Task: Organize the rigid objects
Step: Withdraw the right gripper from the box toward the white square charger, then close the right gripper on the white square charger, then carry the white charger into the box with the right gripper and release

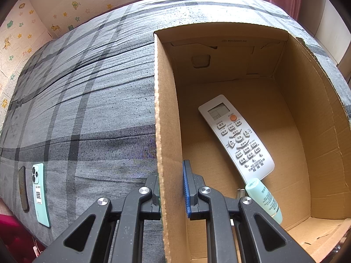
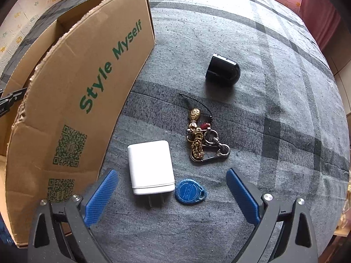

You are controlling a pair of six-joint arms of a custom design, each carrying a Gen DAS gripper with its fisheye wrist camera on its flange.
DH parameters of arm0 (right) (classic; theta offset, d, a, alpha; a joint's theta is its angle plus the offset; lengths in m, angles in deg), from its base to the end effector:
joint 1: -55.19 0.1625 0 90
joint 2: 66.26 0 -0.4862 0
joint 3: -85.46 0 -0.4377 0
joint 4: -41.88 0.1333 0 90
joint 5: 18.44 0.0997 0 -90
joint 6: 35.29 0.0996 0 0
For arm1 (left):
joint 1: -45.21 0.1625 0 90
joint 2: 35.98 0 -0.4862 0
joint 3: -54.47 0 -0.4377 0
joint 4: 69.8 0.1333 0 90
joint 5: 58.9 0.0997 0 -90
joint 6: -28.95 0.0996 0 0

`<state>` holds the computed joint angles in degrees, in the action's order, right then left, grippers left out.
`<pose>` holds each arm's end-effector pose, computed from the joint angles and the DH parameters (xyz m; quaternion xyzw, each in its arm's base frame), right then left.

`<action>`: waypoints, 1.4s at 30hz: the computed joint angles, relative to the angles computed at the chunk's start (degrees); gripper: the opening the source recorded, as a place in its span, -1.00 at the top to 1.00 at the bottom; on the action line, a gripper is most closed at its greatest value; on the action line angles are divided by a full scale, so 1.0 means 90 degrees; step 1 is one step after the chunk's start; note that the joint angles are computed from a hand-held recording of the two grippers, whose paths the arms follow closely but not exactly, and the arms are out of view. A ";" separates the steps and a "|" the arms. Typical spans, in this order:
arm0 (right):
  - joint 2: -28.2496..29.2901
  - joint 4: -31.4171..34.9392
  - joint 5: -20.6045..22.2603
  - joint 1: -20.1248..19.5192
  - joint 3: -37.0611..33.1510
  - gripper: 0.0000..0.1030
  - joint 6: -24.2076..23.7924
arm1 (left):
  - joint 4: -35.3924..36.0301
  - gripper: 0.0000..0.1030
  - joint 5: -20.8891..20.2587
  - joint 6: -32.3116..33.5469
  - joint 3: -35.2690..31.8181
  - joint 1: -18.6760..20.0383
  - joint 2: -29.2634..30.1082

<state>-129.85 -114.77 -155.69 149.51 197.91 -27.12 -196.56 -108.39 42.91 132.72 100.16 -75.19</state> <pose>0.1067 -0.6135 0.2344 -0.0923 -0.9026 0.1839 0.3782 -0.3050 -0.7795 0.1145 0.3953 0.8506 -0.0450 0.3437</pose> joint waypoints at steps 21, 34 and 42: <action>0.0253 0.0351 0.0503 -0.0133 -0.0297 0.08 0.0267 | 0.0031 0.72 -0.0025 -0.0011 -0.0032 0.0009 0.0007; 0.0055 0.0658 0.0214 0.0174 -0.0346 0.08 0.0616 | 0.0004 0.72 -0.0033 0.0007 -0.0020 0.0007 0.0008; -0.0049 0.0966 -0.0086 0.0450 -0.0535 0.08 0.0706 | 0.0016 0.72 -0.0049 0.0001 -0.0012 0.0008 -0.0009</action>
